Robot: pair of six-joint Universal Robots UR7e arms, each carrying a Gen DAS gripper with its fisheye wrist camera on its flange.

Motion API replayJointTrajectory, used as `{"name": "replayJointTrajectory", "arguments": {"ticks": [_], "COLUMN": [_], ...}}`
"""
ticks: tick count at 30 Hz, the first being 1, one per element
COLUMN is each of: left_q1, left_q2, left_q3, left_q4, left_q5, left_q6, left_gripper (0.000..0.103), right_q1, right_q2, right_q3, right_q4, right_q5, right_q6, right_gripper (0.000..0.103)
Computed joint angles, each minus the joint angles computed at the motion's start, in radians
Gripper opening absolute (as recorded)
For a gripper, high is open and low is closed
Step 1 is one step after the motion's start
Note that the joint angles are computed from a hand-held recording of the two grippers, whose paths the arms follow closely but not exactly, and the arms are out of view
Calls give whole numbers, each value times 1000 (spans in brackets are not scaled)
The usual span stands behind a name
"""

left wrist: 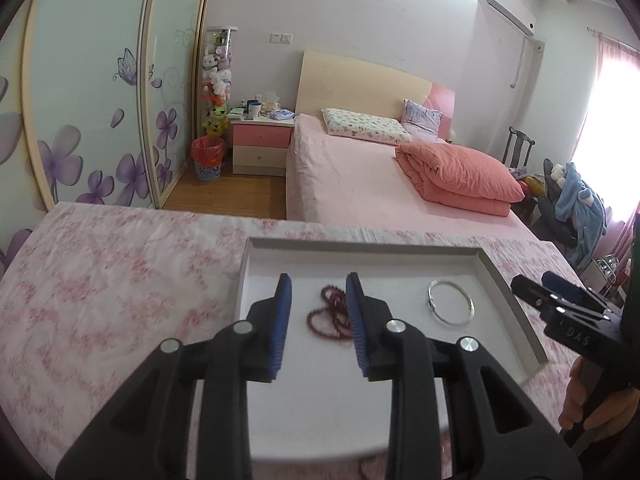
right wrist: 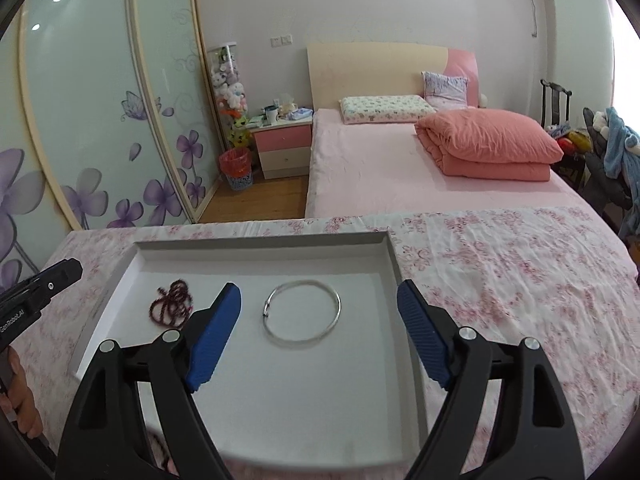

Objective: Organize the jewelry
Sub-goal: 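Lift both open tools out of the tray, then grasp the white pearl bracelet with the right tool while the left tool grasps the wide silver cuff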

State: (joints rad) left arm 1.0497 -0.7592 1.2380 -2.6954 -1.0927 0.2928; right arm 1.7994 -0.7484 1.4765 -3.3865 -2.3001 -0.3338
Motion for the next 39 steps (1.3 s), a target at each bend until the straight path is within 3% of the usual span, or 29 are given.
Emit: {"name": "replayJointTrajectory", "arguments": {"ticks": [12, 19, 26, 31, 35, 39], "left_q1": [-39, -65, -82, -96, -102, -108], "left_q2": [-270, -372, -399, -400, -385, -368], "left_q3": [406, 579, 653, 676, 674, 672], "left_q4": [-43, -26, -48, -45, -33, -10], "left_q5": [-50, -69, -66, -49, -24, 10], "left_q6": [-32, -70, -62, -52, -53, -53], "left_gripper": [42, 50, 61, 69, 78, 83], "right_q1": [49, 61, 56, 51, 53, 41], "right_q2": [-134, -172, -192, -169, -163, -175], "right_q3": [321, 466, 553, 551, 559, 568], "right_q4": [-136, -130, -68, -54, -92, -117], "right_q5": [-11, -48, -68, -98, -117, -163], "right_q6": [32, 92, 173, 178, 158, 199], "right_gripper": [80, 79, 59, 43, 11, 10]}}
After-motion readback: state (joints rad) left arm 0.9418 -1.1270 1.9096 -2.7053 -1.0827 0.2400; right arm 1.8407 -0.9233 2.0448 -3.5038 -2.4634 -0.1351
